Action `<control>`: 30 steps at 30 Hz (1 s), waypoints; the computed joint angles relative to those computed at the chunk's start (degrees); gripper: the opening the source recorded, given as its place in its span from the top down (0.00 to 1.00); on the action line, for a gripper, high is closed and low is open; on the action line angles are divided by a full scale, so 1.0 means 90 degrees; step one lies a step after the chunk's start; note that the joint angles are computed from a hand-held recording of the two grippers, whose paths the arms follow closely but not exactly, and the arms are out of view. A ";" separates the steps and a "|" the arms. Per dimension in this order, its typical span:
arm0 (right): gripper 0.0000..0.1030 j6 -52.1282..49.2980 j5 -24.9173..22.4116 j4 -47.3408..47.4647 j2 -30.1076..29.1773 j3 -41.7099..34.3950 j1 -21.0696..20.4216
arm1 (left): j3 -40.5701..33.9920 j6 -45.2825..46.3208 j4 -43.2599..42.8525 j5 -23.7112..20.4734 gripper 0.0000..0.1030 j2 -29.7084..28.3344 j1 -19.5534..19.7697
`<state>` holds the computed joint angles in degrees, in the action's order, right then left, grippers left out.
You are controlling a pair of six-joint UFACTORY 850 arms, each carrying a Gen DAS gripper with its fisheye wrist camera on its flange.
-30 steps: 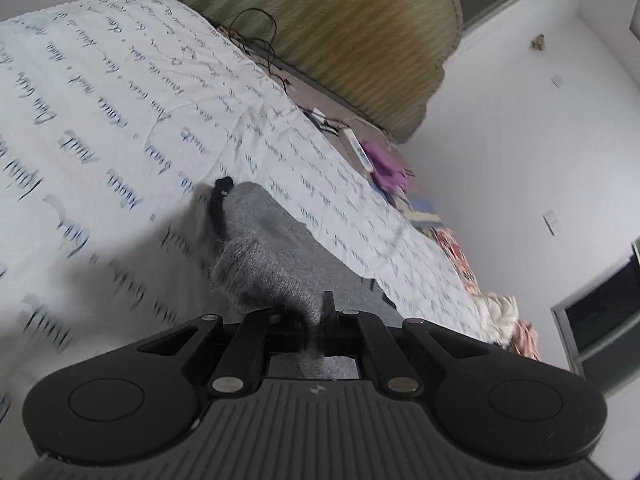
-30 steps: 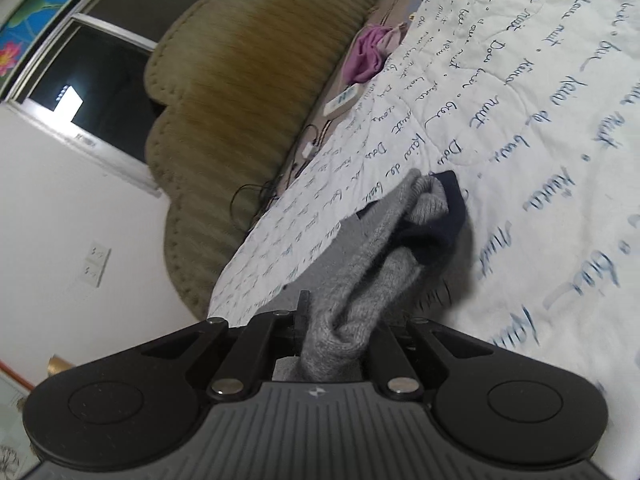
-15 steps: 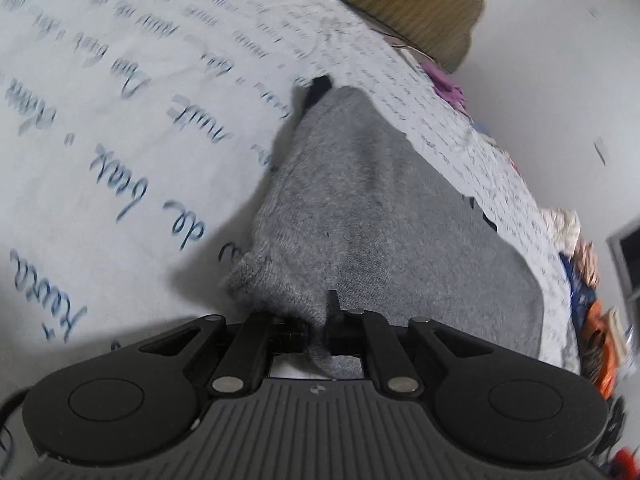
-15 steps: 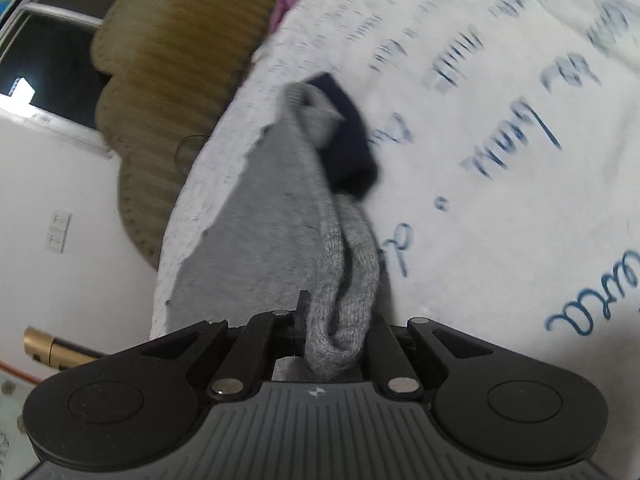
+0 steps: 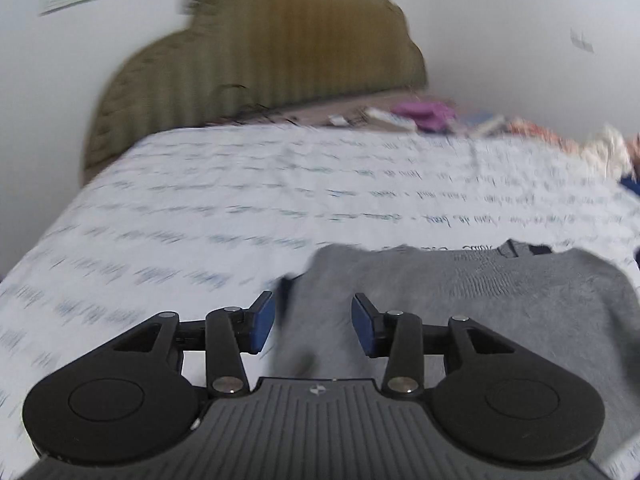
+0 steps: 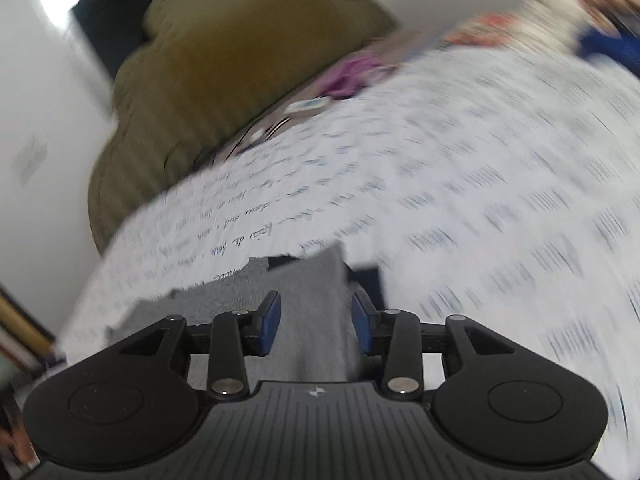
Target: Fold small clothes
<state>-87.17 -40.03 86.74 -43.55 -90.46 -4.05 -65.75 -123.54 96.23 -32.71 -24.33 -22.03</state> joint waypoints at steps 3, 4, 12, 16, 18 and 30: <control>0.63 0.0747 0.0698 -0.1110 -0.0571 -0.1007 0.0461 | -0.0975 0.1002 -0.0808 0.0469 0.53 -0.0796 0.0228; 0.63 0.1273 0.0644 -0.1661 -0.0814 -0.1398 0.0535 | -0.1198 0.1259 -0.1138 0.0637 0.53 -0.0980 0.0308; 0.64 0.2705 0.0452 -0.3081 -0.1718 -0.2583 0.0699 | -0.1881 0.2435 -0.2190 0.0632 0.50 -0.1650 0.0517; 0.82 0.2713 0.0263 -0.3006 -0.1922 -0.2833 0.0677 | -0.1940 0.2378 -0.2154 0.0655 0.84 -0.1684 0.0541; 0.90 0.2678 0.0321 -0.2840 -0.1903 -0.2808 0.0659 | -0.1965 0.2312 -0.2116 0.0645 0.94 -0.1691 0.0558; 0.90 0.1933 0.0873 -0.1965 -0.1771 -0.2356 0.0640 | -0.1958 0.2002 -0.1553 0.0005 0.94 -0.1834 0.0480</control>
<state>-69.77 -32.17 69.05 -59.50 -111.66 1.72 -83.37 -105.53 82.26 -32.66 -40.84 -17.71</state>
